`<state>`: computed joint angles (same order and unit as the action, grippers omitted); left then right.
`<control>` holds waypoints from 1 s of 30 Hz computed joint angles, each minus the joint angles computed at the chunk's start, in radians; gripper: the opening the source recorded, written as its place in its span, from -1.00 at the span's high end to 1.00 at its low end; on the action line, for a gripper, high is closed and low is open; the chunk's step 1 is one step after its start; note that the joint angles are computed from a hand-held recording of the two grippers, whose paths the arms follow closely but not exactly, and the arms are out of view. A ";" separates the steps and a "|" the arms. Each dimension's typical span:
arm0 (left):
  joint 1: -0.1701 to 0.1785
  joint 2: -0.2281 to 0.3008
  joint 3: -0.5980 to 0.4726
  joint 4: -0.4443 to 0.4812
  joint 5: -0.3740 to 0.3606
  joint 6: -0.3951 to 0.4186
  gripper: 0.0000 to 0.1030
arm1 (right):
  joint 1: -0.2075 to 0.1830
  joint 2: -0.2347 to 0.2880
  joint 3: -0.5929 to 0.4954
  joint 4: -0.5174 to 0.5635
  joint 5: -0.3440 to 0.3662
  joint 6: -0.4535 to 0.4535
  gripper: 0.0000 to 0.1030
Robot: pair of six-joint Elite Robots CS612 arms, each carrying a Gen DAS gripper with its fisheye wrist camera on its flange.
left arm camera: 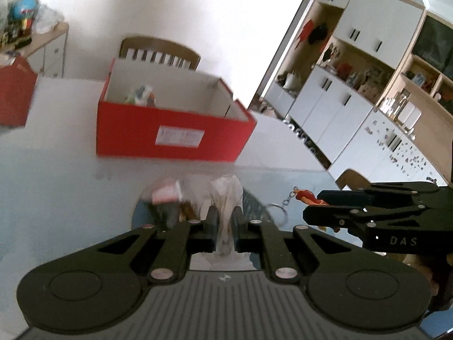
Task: Organize objects
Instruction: 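Lift the cotton swabs and horse keychain and carry both toward the red box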
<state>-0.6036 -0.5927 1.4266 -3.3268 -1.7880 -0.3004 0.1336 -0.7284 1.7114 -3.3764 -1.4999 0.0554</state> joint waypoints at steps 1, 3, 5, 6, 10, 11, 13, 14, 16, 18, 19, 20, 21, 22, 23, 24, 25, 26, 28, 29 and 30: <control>0.000 0.002 -0.009 -0.001 0.003 0.007 0.81 | -0.001 0.001 -0.008 -0.003 -0.004 -0.007 0.25; 0.001 0.008 -0.032 -0.001 0.009 0.025 0.81 | -0.004 0.007 -0.028 -0.005 -0.012 -0.017 0.25; 0.002 0.016 -0.060 0.009 0.016 0.039 0.81 | -0.007 0.013 -0.048 -0.008 -0.016 -0.023 0.25; 0.004 0.020 -0.076 0.013 0.018 0.045 0.81 | -0.008 0.017 -0.059 -0.010 -0.021 -0.028 0.25; 0.007 0.040 -0.140 0.040 0.034 0.079 0.81 | -0.013 0.034 -0.111 -0.003 -0.033 -0.042 0.25; 0.009 0.045 -0.158 0.049 0.034 0.086 0.81 | -0.014 0.038 -0.123 0.001 -0.035 -0.045 0.25; 0.011 0.057 -0.195 0.066 0.040 0.102 0.81 | -0.017 0.046 -0.152 0.014 -0.039 -0.049 0.25; 0.012 0.064 -0.215 0.074 0.044 0.112 0.81 | -0.018 0.051 -0.167 0.020 -0.040 -0.052 0.25; 0.014 0.078 -0.258 0.090 0.054 0.133 0.81 | -0.019 0.063 -0.199 0.028 -0.050 -0.062 0.25; 0.017 0.093 -0.300 0.104 0.059 0.147 0.81 | -0.020 0.072 -0.226 0.035 -0.063 -0.072 0.25; 0.018 0.100 -0.318 0.109 0.063 0.154 0.81 | -0.022 0.077 -0.241 0.041 -0.065 -0.074 0.25; 0.019 0.108 -0.341 0.116 0.066 0.166 0.81 | -0.023 0.084 -0.259 0.048 -0.068 -0.079 0.25; 0.020 0.118 -0.366 0.124 0.072 0.180 0.81 | -0.023 0.090 -0.274 0.054 -0.074 -0.086 0.25; 0.020 0.125 -0.385 0.130 0.077 0.190 0.81 | -0.023 0.097 -0.292 0.062 -0.083 -0.095 0.25; 0.021 0.134 -0.407 0.140 0.081 0.203 0.81 | -0.023 0.104 -0.308 0.071 -0.090 -0.102 0.25; 0.022 0.144 -0.431 0.152 0.084 0.215 0.81 | -0.023 0.112 -0.323 0.081 -0.095 -0.109 0.25; 0.023 0.155 -0.456 0.165 0.089 0.226 0.81 | -0.023 0.120 -0.342 0.093 -0.103 -0.116 0.25; 0.024 0.166 -0.481 0.178 0.091 0.235 0.81 | -0.023 0.126 -0.355 0.102 -0.110 -0.122 0.25; 0.029 0.193 -0.541 0.215 0.085 0.238 0.81 | -0.022 0.143 -0.388 0.123 -0.126 -0.134 0.25; 0.030 0.209 -0.575 0.239 0.089 0.237 0.81 | -0.021 0.150 -0.403 0.133 -0.133 -0.138 0.26; 0.032 0.224 -0.607 0.264 0.092 0.235 0.81 | -0.020 0.158 -0.418 0.144 -0.141 -0.140 0.26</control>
<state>-0.5714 -0.3683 0.8201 -3.0630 -1.6961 -0.0657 0.1135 -0.5708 1.2936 -3.2323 -1.6409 -0.0850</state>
